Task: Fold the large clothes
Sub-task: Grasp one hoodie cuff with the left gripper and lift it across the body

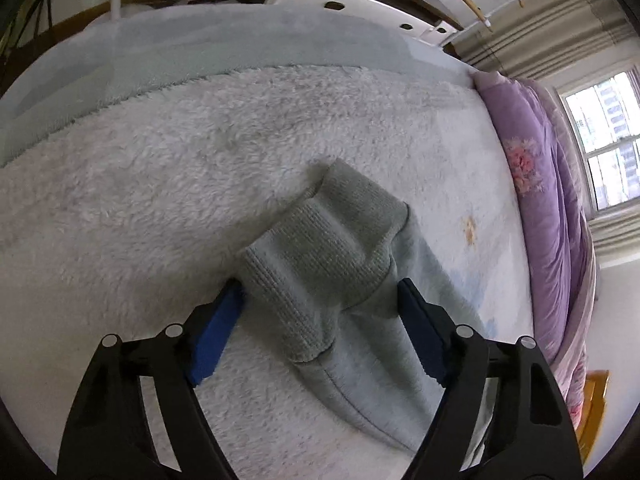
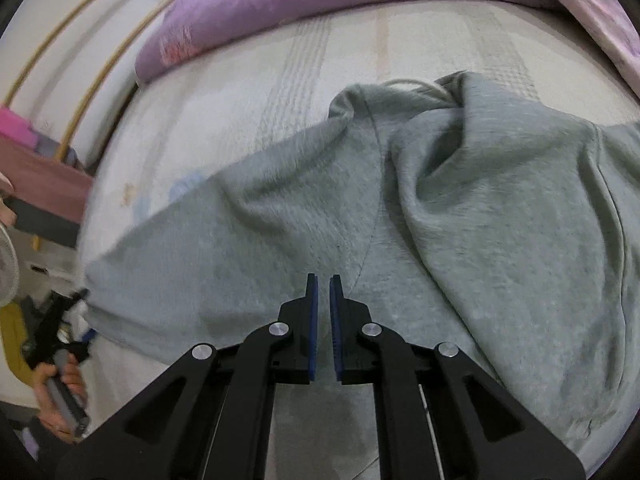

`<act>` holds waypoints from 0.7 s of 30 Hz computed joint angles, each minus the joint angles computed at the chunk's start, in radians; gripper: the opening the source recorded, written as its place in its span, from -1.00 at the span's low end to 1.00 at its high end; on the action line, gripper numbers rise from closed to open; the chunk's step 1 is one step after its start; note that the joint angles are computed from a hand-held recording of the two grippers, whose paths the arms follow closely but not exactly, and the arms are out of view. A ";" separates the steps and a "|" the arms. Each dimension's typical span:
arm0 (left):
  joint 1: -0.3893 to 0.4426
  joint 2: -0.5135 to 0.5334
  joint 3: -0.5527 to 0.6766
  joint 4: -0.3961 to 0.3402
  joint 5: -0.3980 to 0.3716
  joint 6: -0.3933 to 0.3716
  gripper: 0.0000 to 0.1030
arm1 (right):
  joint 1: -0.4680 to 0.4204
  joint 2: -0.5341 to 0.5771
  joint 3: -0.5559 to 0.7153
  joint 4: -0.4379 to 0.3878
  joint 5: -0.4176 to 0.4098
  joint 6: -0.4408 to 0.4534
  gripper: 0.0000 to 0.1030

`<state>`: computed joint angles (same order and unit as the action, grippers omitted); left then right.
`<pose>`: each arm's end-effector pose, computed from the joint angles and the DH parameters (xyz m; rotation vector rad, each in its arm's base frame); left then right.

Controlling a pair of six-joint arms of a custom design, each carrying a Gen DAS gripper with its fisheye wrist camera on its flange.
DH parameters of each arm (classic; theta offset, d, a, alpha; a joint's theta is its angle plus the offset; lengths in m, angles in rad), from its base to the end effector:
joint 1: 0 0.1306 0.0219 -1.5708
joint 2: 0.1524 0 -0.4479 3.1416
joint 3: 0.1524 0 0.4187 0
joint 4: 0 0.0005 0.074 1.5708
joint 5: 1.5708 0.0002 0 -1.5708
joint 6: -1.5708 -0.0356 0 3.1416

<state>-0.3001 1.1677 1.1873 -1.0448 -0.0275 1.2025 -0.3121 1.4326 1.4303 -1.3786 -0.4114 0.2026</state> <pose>0.3690 -0.1137 0.4789 -1.1793 2.4102 -0.4855 0.4486 -0.1303 0.4727 0.0981 2.8119 0.4994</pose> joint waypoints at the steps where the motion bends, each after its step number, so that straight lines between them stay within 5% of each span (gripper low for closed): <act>1: 0.000 -0.005 -0.001 0.002 -0.004 0.002 0.35 | 0.003 0.004 -0.002 0.000 0.000 0.008 -0.88; 5: 0.001 -0.015 -0.010 0.024 -0.003 -0.001 0.03 | 0.024 0.025 -0.017 -0.007 -0.007 0.008 -0.88; 9: -0.005 -0.003 -0.001 0.045 -0.010 0.003 -0.63 | 0.047 0.041 -0.033 0.012 0.028 0.005 -0.91; 16: -0.091 -0.010 0.092 0.063 -0.100 -0.027 -0.73 | 0.057 0.058 -0.033 0.019 0.036 0.023 -0.96; 21: -0.211 0.021 0.257 0.102 -0.147 -0.129 -0.73 | 0.013 0.048 -0.005 -0.067 -0.005 -0.017 -0.95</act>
<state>-0.5111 1.1886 1.4445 -0.9431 -0.1743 1.0739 -0.2989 1.4811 1.4255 -1.4451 -0.4169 0.1861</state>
